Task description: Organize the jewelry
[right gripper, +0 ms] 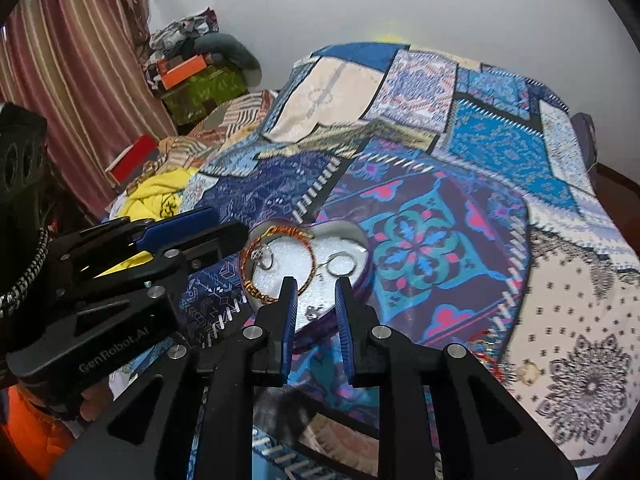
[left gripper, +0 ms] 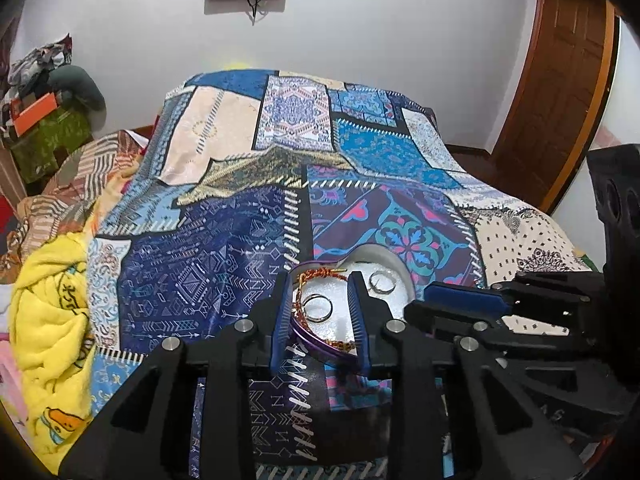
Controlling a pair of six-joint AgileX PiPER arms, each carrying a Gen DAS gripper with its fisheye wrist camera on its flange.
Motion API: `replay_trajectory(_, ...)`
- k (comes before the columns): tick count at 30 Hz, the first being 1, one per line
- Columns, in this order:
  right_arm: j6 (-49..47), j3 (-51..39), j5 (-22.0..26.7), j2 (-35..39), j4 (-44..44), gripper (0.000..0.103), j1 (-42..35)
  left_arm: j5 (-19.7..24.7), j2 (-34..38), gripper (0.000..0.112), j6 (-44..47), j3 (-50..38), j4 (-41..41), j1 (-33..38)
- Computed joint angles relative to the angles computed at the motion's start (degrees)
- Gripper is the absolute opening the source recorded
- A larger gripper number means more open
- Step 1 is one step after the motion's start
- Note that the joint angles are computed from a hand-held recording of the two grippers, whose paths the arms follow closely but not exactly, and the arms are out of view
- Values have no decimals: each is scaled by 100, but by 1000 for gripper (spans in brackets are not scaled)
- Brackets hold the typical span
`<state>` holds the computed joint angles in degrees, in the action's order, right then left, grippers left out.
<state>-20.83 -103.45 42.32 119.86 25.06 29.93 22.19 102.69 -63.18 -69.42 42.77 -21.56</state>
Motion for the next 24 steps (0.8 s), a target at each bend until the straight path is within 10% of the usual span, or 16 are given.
replay_trajectory(20, -233, 1334, -585, -1196, -77, 17, -1238, 957, -70, 33, 34, -766, -46, -985)
replay_trajectory(24, -326, 1512, -634, -1227, -2, 34, -1500, 978, 311, 34, 456, -1193, -531, -1092)
